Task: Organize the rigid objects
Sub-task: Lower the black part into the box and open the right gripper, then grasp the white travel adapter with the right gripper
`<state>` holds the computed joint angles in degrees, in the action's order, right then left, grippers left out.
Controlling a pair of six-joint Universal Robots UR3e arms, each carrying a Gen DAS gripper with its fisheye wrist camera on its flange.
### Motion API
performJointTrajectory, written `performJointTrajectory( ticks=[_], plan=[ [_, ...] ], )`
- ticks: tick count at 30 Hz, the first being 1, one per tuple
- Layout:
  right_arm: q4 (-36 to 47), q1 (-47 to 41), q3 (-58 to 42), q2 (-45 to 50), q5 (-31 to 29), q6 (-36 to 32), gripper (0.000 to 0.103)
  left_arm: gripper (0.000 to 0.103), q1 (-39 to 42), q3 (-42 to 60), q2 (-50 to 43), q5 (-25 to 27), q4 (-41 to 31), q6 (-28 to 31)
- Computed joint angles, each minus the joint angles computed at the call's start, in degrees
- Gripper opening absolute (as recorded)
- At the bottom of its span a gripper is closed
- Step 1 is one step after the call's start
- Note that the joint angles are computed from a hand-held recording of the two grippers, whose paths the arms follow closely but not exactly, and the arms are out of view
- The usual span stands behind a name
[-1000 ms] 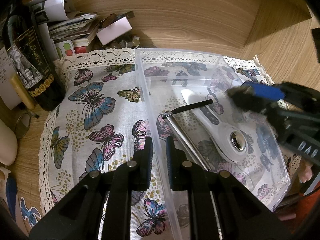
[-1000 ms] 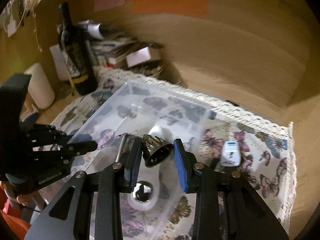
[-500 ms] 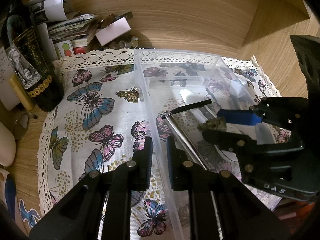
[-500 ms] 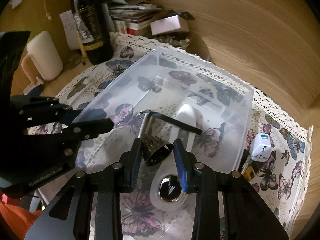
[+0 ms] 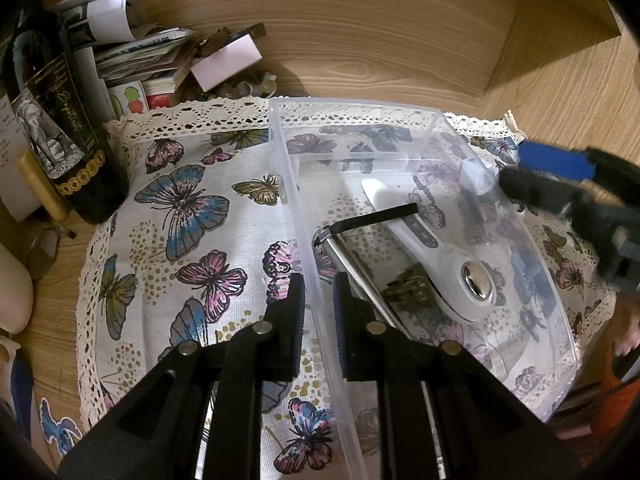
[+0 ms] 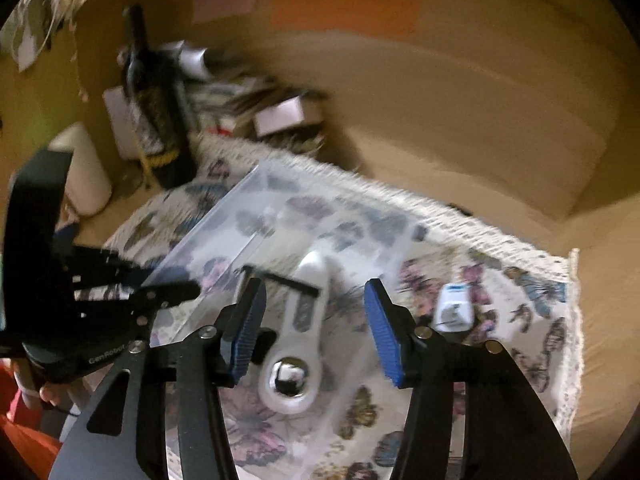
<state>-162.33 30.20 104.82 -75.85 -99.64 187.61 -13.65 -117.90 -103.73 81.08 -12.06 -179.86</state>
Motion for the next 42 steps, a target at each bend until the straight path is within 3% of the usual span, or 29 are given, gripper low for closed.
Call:
performJointTrajectory(
  ticks=[4, 9, 19, 27, 37, 42],
  plan=[
    [-3.55, -1.69, 4.28, -4.0, -3.76, 2.6, 0.054, 0.014, -0.02, 0.24, -0.09, 0.16, -0.27, -0.22],
    [-4.03, -6.95, 11.17, -9.5, -4.31, 4.49, 0.055, 0.014, 0.02, 0.25, -0.09, 0.06, -0.31, -0.25],
    [-3.53, -17.98, 19.78, -10.14, 1.84, 5.6, 0.055, 0.014, 0.17, 0.39, 0.0, -0.31, -0.77, -0.34],
    [-3.4, -17.79, 14.74, -4.43, 5.05, 2.37, 0.055, 0.014, 0.38, 0.44, 0.04, -0.72, -1.07, -0.47],
    [-0.64, -17.41, 3.93, 5.97, 4.4, 1.22, 0.055, 0.014, 0.35, 0.55, 0.1, -0.67, -1.53, -0.36],
    [-2.65, -17.92, 3.96, 7.77, 3.91, 1.72, 0.052, 0.014, 0.34, 0.41, 0.09, -0.71, -1.38, -0.42]
  ],
)
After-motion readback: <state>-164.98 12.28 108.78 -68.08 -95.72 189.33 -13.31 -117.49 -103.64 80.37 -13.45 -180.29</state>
